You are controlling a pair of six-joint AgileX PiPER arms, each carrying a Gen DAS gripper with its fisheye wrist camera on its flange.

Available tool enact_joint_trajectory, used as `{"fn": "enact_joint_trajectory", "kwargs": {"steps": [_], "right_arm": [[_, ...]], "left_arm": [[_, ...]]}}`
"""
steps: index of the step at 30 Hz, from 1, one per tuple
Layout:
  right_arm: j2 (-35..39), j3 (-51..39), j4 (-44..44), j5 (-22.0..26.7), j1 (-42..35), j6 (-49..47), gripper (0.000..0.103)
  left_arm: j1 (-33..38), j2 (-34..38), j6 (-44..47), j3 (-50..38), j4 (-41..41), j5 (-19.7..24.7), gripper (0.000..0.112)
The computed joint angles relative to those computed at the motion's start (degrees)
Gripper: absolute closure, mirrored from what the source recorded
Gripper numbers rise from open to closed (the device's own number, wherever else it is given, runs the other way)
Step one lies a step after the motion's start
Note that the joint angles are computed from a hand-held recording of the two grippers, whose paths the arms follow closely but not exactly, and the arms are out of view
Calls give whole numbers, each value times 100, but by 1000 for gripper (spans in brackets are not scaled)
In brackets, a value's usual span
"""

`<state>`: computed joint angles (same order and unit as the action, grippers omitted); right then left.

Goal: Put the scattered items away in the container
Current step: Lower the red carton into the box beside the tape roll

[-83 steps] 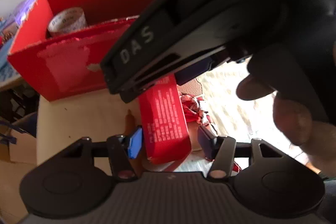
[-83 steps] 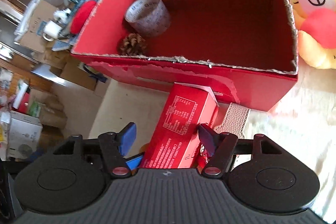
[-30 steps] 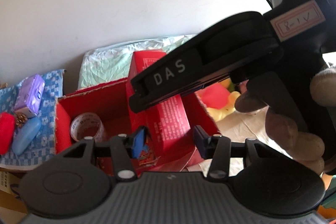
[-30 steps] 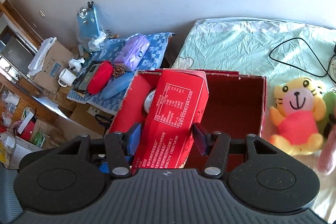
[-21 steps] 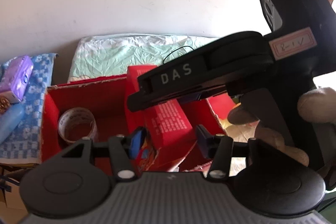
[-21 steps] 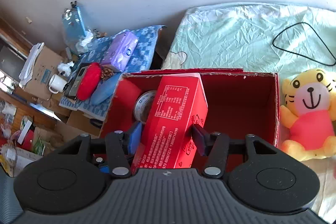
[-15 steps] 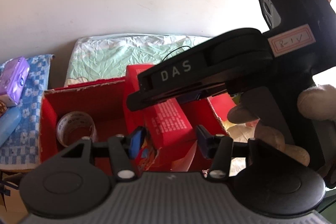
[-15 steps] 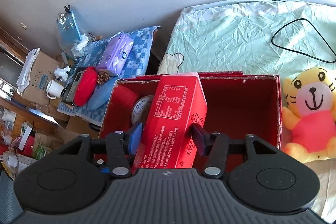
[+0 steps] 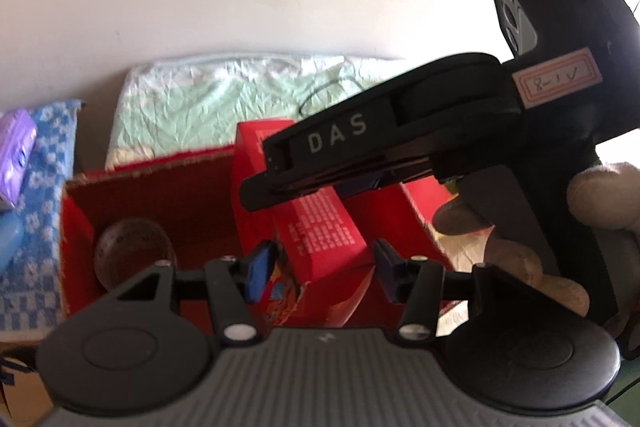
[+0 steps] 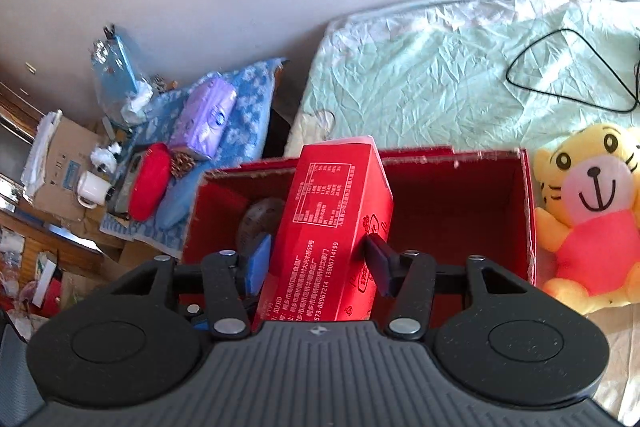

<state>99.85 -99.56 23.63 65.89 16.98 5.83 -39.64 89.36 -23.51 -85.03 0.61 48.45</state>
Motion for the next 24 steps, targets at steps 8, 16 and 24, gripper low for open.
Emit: {"fn": "enact_joint_trajectory", "kwargs": {"steps": [8, 16, 24], "right_arm": [[241, 368, -222, -140, 285, 59, 49], [812, 249, -90, -243, 462, 3, 49], [1116, -7, -210, -338, 731, 3, 49]], "left_arm": [[265, -8, 464, 707, -505, -258, 59], [740, 101, 908, 1171, -985, -450, 59], [878, 188, 981, 1358, -783, -503, 58]]}}
